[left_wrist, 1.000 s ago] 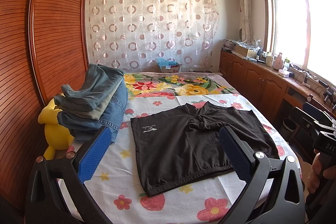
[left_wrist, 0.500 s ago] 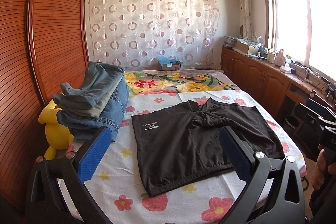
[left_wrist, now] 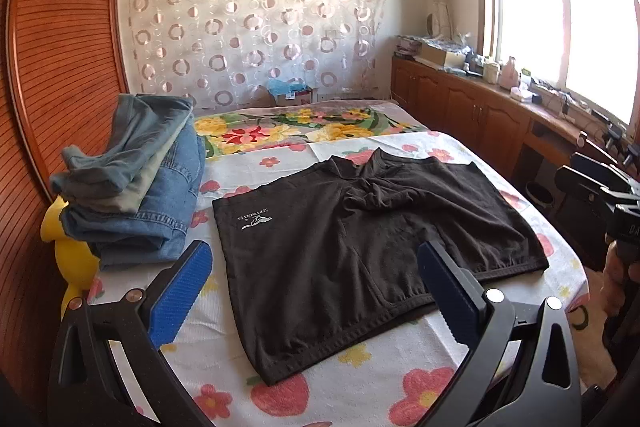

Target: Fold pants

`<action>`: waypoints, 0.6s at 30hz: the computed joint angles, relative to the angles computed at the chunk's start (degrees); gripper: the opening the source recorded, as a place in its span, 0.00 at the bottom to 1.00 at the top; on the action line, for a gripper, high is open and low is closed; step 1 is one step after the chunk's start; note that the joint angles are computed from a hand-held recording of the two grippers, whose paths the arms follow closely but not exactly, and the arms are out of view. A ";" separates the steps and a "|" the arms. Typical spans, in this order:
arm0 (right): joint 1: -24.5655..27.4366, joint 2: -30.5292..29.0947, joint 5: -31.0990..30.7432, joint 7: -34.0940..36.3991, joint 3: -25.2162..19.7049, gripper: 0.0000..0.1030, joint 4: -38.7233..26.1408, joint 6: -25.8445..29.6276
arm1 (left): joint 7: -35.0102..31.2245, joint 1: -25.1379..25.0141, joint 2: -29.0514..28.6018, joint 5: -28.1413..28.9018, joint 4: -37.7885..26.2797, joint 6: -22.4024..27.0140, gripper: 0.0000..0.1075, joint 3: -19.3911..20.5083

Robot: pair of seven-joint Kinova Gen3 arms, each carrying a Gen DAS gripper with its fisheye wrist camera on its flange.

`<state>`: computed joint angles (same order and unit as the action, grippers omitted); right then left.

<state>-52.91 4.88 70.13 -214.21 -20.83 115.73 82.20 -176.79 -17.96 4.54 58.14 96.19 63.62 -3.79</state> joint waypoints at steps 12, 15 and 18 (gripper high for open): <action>5.11 -1.95 -2.21 6.35 2.07 0.93 -0.22 -3.06 | 2.49 2.54 4.43 -3.16 -3.97 -3.23 0.96 3.66; 7.95 -2.42 -2.79 9.50 3.39 0.87 -0.81 -6.81 | 3.12 3.29 4.97 -4.60 -4.12 -4.86 0.96 4.49; 11.51 -2.76 -4.64 13.58 5.14 0.79 -1.96 -11.95 | 4.00 3.82 6.01 -6.07 -4.60 -4.90 0.96 5.26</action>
